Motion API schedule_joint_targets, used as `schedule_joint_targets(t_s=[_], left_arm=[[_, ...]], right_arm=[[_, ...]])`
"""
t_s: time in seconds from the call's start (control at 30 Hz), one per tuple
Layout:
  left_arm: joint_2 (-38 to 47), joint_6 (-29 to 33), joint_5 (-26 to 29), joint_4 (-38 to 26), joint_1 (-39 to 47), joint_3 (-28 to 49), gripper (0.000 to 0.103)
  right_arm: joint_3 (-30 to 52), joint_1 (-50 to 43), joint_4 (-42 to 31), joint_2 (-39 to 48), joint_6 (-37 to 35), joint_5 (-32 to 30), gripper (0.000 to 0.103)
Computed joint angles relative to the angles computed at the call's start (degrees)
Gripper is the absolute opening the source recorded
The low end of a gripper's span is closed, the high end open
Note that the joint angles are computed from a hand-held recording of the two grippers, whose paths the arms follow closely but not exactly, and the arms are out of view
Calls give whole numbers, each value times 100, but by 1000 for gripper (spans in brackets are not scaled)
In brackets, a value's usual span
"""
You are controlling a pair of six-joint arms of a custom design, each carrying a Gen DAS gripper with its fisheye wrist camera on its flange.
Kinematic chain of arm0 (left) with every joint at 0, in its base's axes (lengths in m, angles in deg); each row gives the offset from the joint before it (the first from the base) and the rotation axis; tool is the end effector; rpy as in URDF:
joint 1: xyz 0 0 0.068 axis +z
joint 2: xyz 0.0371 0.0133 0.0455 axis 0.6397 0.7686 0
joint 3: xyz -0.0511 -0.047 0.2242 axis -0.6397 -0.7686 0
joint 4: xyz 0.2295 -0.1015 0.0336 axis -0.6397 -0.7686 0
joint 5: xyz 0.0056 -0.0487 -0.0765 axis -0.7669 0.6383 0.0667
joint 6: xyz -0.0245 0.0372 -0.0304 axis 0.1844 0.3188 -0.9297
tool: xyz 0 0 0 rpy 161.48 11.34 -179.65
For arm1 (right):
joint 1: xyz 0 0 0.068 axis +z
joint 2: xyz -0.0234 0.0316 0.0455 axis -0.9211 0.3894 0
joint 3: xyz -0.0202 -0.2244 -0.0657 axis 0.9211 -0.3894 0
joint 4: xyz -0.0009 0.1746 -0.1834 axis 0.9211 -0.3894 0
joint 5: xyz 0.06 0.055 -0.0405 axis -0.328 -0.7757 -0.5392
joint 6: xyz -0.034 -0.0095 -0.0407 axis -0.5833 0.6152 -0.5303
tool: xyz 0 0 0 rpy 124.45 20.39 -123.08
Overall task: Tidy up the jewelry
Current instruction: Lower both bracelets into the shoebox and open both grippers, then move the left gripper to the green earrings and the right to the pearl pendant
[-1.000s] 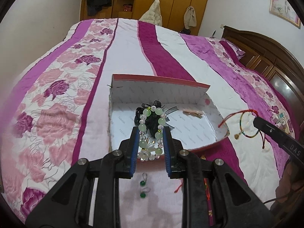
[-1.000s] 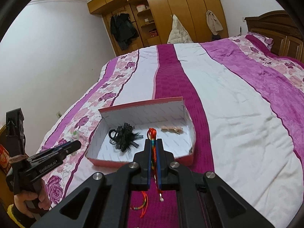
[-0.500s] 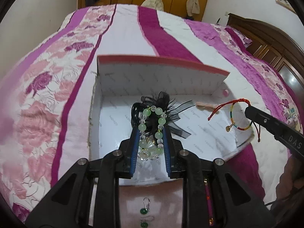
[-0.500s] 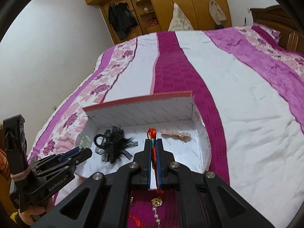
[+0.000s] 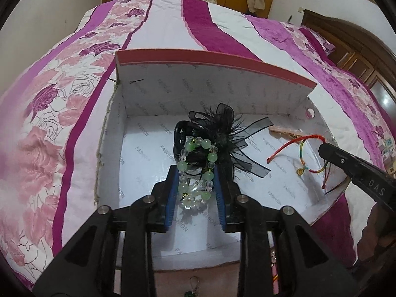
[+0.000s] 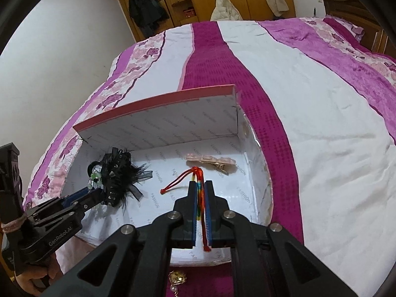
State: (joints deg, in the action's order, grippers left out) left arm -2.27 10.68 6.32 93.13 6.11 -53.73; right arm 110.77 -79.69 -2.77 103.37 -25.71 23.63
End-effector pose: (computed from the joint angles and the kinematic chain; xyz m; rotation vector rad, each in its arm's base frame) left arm 0.2091 -0.1281 0.0838 -0.0750 2.4461 -0.1847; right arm 0.2499 -0.0391 0.0922 -0.1514 2.3895 0.4078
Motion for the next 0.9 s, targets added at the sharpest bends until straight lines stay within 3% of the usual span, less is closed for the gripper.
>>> schedule_joint_targets(t_s=[0.07, 0.13, 0.2, 0.5, 0.9], left_arm=[[-152, 7, 51, 14, -10, -91, 27], [-315, -21, 2, -76, -60, -139, 33], [-513, -65, -56, -188, -124, -192, 36], [-1772, -259, -206, -915, -270, -565, 37], [-3259, -899, -590, -2018, -797, -1050, 38]], right_arm=[[4, -63, -37, -28, -8, -57, 12], [-9, -143, -69, -90, -12, -145, 27], [-46, -216, -112, -210, 0, -232, 30], [-339, -517, -684, -1230, -101, -549, 31], [-869, -1307, -2210, -3125, -755, -1253, 31]])
